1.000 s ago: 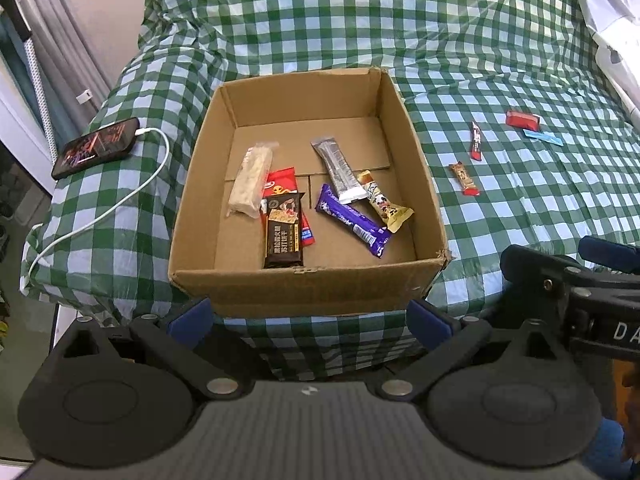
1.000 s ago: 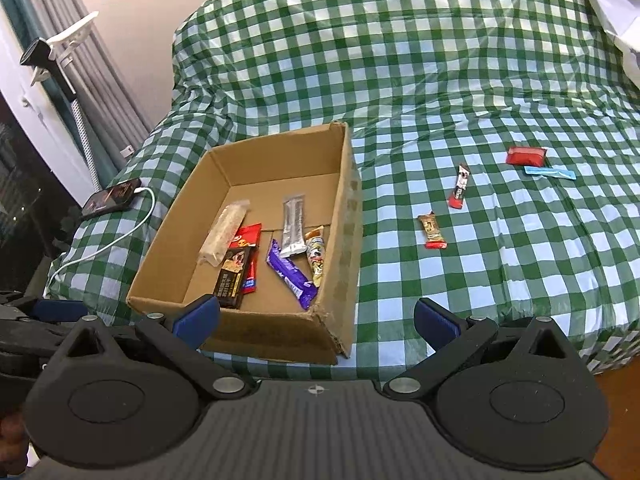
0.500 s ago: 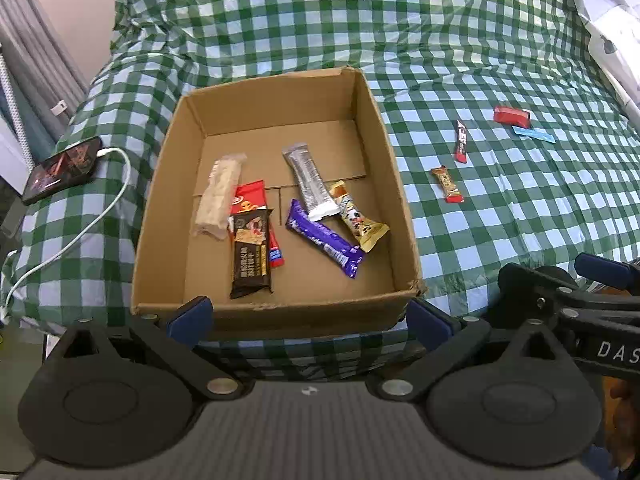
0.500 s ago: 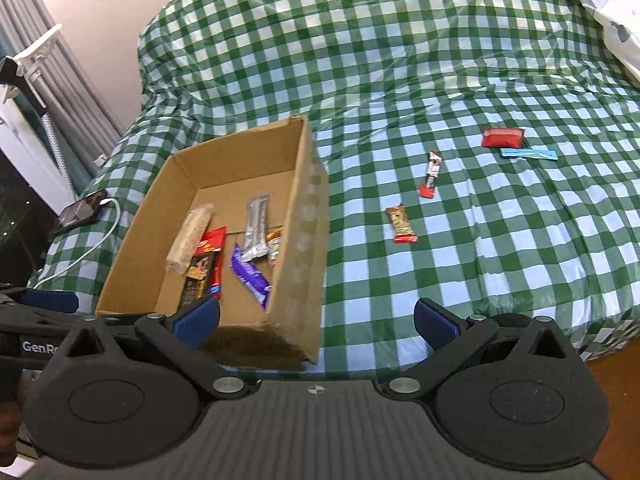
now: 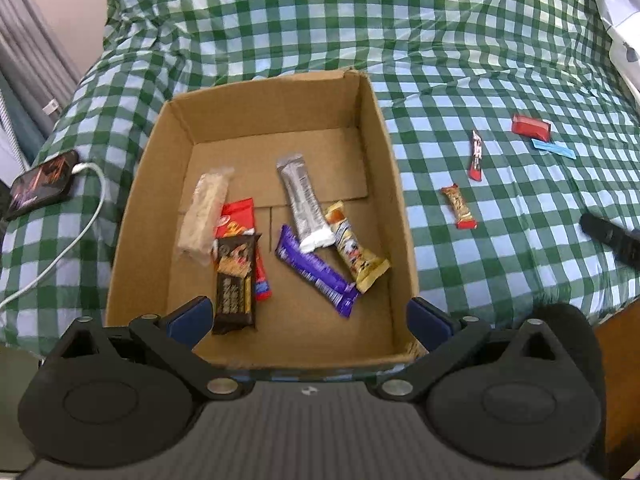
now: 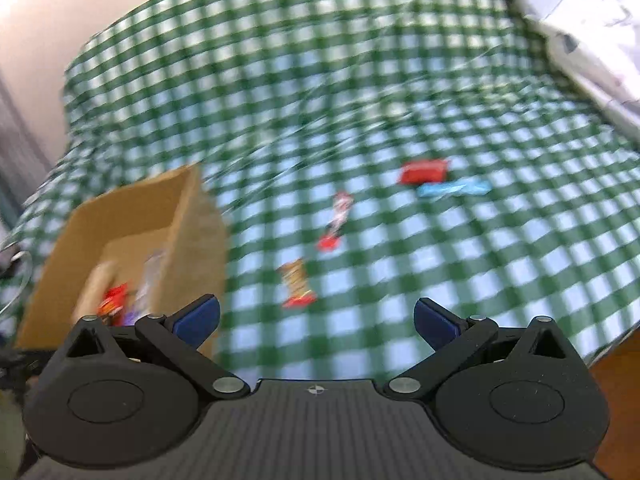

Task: Organize snacks
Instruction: 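Grasp the red Nescafe stick with the left tool while the right tool grasps the blue stick packet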

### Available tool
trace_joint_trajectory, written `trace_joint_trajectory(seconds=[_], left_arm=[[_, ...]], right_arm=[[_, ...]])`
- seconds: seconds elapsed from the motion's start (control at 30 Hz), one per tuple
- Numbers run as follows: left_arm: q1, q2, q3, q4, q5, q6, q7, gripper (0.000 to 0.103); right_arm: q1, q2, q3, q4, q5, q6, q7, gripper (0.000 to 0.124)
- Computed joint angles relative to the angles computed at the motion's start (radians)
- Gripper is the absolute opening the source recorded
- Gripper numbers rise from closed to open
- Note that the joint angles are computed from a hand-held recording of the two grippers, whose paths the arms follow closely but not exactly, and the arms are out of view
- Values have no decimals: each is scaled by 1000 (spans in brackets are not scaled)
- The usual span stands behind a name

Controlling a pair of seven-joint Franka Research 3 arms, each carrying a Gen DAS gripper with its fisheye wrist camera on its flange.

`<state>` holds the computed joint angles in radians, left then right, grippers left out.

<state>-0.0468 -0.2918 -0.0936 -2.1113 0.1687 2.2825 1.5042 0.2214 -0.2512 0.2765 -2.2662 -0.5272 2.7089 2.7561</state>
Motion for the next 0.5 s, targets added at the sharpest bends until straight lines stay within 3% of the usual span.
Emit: trace_joint_trajectory(seconds=[0.27, 0.5], left_arm=[[-33, 181, -52, 144, 49, 32, -12, 103], [-97, 492, -97, 451, 96, 15, 17, 103]], right_arm=[[-111, 59, -48, 18, -219, 36, 107, 102], [-131, 213, -168, 91, -361, 108, 92, 102]])
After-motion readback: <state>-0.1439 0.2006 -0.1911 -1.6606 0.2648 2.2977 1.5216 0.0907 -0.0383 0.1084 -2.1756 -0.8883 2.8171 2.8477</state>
